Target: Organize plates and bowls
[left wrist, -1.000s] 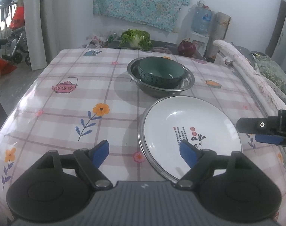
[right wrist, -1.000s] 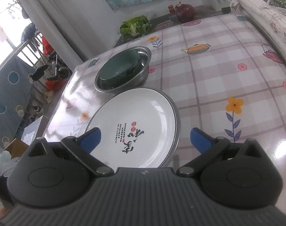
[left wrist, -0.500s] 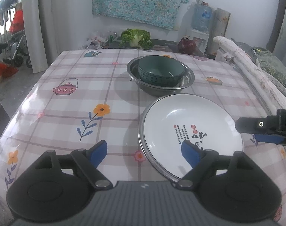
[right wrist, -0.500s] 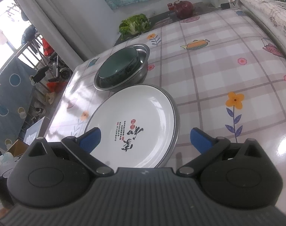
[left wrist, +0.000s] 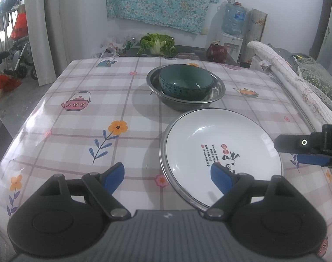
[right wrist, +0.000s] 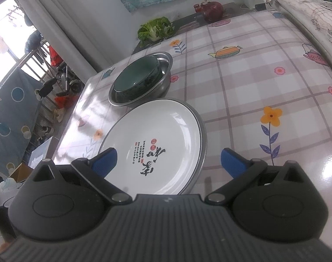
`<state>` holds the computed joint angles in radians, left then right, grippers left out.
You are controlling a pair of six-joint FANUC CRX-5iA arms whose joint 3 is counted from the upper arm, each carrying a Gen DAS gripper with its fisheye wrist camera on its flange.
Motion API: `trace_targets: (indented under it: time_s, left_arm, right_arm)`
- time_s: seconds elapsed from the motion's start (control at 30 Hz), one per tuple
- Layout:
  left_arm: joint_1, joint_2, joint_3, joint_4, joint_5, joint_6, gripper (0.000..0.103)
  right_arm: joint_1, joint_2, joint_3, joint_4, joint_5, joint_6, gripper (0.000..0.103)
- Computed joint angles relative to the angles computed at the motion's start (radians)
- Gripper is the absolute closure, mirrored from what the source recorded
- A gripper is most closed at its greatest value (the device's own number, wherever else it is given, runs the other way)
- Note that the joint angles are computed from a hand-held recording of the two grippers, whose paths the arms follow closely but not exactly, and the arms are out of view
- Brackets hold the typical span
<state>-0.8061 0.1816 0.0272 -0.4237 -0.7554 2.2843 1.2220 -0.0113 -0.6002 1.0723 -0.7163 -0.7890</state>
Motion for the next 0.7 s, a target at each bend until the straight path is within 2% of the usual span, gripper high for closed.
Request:
trace_targets:
  time_s: [0.7]
  left_arm:
    - [-0.002,-0.001,0.004,-0.005,-0.004,0.004,0.015]
  right_arm:
    - [0.002,-0.005,-0.008,0.007,0.001,-0.013,0.001]
